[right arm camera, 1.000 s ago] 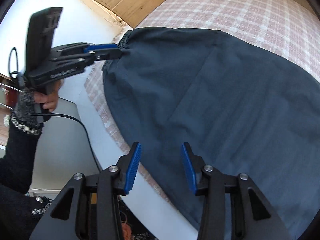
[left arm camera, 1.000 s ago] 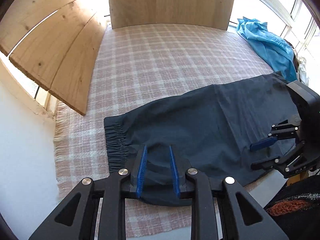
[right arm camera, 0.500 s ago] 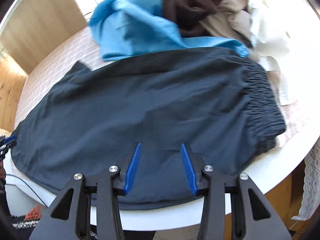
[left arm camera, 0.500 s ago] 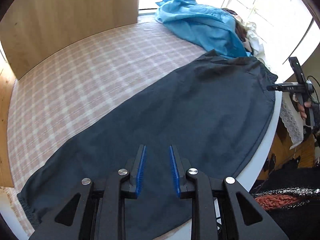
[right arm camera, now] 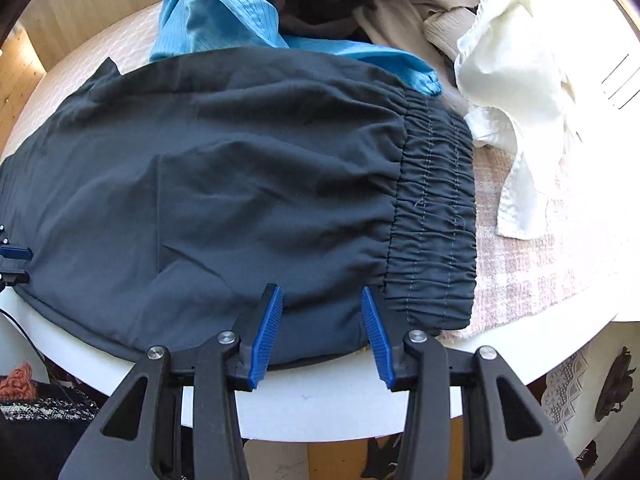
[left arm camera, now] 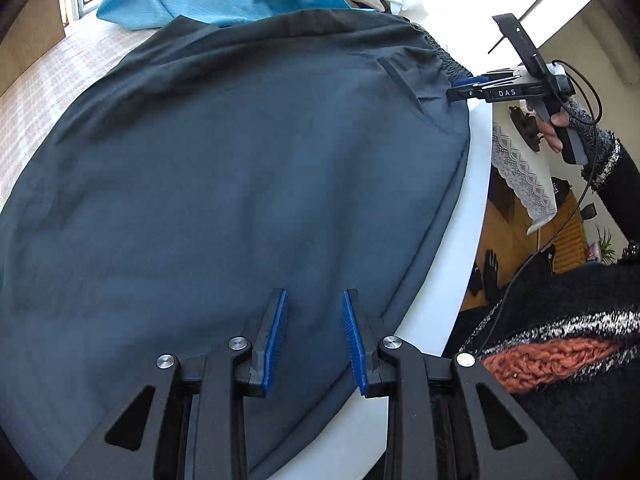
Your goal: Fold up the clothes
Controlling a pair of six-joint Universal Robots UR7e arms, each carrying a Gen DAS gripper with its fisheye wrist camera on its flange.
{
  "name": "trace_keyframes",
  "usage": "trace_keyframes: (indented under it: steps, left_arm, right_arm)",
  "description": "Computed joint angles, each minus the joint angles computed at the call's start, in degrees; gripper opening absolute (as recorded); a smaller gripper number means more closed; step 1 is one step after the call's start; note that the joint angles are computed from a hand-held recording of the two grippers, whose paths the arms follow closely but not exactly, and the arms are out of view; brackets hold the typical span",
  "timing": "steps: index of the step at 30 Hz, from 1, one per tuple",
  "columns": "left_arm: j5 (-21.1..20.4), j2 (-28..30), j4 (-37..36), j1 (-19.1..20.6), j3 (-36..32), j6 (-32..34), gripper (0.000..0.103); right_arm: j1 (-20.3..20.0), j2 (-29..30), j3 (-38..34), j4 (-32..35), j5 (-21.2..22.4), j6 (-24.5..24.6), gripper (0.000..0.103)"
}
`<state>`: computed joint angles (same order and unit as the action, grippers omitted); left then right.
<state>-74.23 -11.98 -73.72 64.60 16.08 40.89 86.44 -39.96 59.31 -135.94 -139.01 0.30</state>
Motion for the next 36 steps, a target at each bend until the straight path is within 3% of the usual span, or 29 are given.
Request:
trace_keyframes:
  steps: [1,3,6,8,11,14,21,23,25,28,32,36]
  left_arm:
    - [0.8,-1.2,-1.6,-0.2,2.3,-0.9,0.026]
    - [-0.1,-3.5,-4.7,-0.8,6.5,-1.8,0.026]
    - [-3.3,-7.1,-6.9,-2.0,13.4,-0.2,0.026]
    - [-3.5,-9.4,-8.2,-2.8,18.7,2.8,0.029]
    - [-0.9,-10.1,-9.7,-3.4,22.0,4.0,0.029]
    - [1.1,-9.6,-10.3,-3.5,22.6,3.1,0.029]
    - [1.3,-9.5,-11.2,-3.7,23.8,2.5,0.027]
    - [1.6,-9.7,-11.8,-3.8,24.4,2.1,0.020]
    - [1.7,-9.7,-11.8,-3.8,24.3,1.7,0.012]
    - [1.5,-9.8,-11.7,-3.9,24.7,1.7,0.008]
    - [1.1,-10.7,-12.9,-3.9,26.1,1.5,0.002]
    - [-0.6,-11.3,-11.2,-4.1,25.5,0.9,0.001]
  right_arm:
    - [0.4,0.4,-1.1,-1.0,0.5,-0.9,0.041]
    - [0.7,0.6,-3.3,0.0,6.5,-2.4,0.041]
    - [2.4,2.6,-5.8,6.5,14.2,-6.1,0.041]
    - [3.6,3.8,-5.9,9.3,14.4,-12.7,0.041]
    - [4.5,4.5,-4.5,11.9,14.4,-17.4,0.041]
    - [4.5,6.7,-7.7,13.7,12.9,-19.5,0.041]
    - [4.6,10.5,-14.8,21.7,12.3,-22.9,0.041]
    - [4.6,12.0,-17.3,23.6,11.1,-23.6,0.037]
    - [4.8,13.0,-19.5,24.4,10.3,-24.5,0.022]
    - [4.3,14.5,-24.6,29.4,12.3,-22.3,0.010]
    - [4.2,15.9,-28.8,32.8,13.4,-21.5,0.006]
    - [4.4,18.3,-35.2,38.3,15.1,-20.1,0.005]
